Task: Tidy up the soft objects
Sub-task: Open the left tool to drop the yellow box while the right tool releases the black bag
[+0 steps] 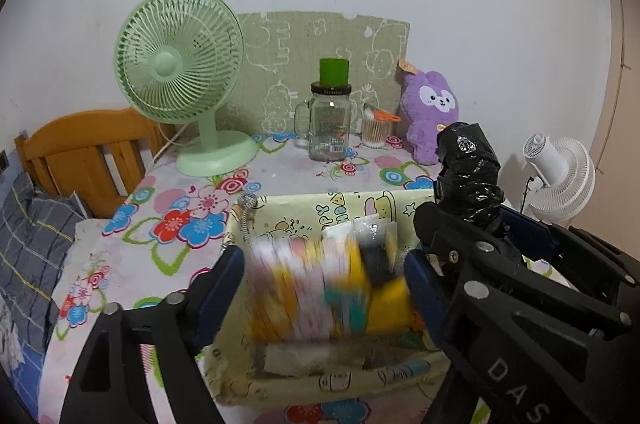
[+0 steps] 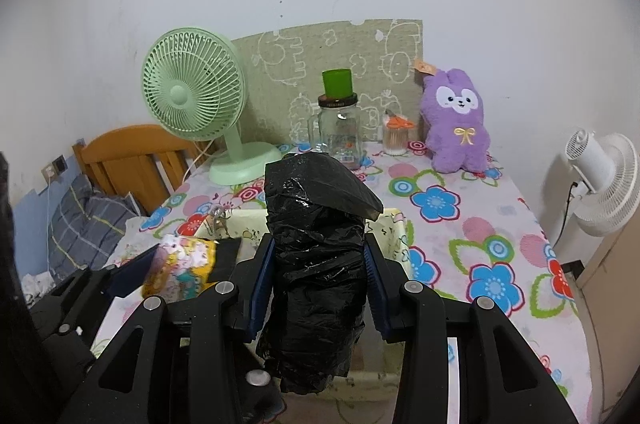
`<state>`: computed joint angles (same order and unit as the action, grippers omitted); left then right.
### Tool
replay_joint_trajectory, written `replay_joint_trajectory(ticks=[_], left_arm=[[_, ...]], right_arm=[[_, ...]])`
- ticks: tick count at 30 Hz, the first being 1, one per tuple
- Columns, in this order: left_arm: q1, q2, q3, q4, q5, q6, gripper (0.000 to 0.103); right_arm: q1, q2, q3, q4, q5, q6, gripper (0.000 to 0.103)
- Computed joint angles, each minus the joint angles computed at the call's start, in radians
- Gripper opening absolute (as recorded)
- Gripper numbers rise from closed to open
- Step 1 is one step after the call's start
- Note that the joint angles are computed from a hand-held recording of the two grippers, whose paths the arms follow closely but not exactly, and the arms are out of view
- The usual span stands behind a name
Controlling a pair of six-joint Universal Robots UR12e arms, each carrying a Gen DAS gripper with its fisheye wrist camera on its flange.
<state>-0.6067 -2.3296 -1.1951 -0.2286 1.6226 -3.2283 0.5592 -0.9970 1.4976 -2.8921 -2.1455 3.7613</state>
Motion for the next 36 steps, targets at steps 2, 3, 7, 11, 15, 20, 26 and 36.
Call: replay_joint_trajectory(ticks=[2,3,7,11,15,20,26,36], left_arm=[[-0.001,-0.008,0.014,-0.027,0.011,-0.003,0.092],[-0.001,-0.011,0.018,-0.040,0.014,-0.004,0.092],[0.001,-0.017,0.023,-0.065,0.027,-0.010,0.096],[0.001,-0.022,0.028,-0.061,0.035,-0.005,0.097],[0.000,-0.025,0.032,-0.064,0.036,0.010,0.100],[0.002,-0.026,0.030,-0.056,0.032,0.011,0.101],[0.004,-0.019,0.020,-0.053,0.019,0.009,0.101],[-0.001,0.002,-0.007,-0.052,0.005,-0.003,0.103]], right_arm=[[-0.005,0.005,-0.003,0.007,0.010,0.003,0.044],[-0.009,0.007,-0.004,0.010,0.022,0.007,0.044],[-0.019,0.016,-0.008,0.018,0.057,0.014,0.044],[-0.021,0.026,-0.013,-0.002,0.066,0.001,0.044],[-0.022,0.035,-0.021,-0.002,0.066,-0.017,0.050],[-0.030,0.035,-0.012,-0.038,0.108,-0.016,0.072],[-0.029,0.031,-0.009,-0.031,0.112,-0.003,0.084],[-0.013,0.011,0.011,-0.025,0.064,0.031,0.092]])
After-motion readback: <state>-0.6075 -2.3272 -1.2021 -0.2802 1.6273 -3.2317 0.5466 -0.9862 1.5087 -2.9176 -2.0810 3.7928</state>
